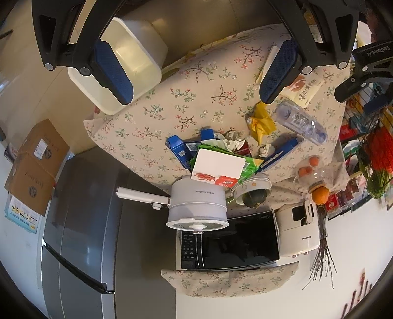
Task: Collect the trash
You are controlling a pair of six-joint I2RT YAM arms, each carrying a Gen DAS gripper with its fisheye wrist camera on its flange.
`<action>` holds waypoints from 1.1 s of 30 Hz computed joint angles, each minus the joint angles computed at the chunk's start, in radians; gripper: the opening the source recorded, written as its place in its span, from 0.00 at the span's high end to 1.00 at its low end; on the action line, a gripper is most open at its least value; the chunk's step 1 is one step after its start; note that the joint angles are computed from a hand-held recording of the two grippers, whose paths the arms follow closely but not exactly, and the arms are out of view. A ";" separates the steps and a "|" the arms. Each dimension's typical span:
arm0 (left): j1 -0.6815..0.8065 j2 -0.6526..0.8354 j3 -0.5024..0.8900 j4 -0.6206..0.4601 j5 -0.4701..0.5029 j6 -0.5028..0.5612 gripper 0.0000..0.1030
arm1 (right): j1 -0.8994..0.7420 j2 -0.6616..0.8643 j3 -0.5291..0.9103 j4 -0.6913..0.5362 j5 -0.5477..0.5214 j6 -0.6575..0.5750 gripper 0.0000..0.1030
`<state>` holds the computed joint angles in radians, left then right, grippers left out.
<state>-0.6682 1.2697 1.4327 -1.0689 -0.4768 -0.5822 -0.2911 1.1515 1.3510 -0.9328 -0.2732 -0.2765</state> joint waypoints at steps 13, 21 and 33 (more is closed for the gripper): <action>-0.003 0.005 0.000 0.003 0.003 -0.007 0.01 | 0.006 0.004 0.002 -0.002 0.007 -0.004 0.00; -0.006 0.013 0.008 -0.005 0.000 -0.013 0.01 | 0.005 0.004 0.001 0.002 0.003 -0.007 0.00; -0.002 -0.005 0.007 -0.003 0.002 -0.009 0.01 | 0.011 0.009 0.011 0.004 0.012 0.006 0.00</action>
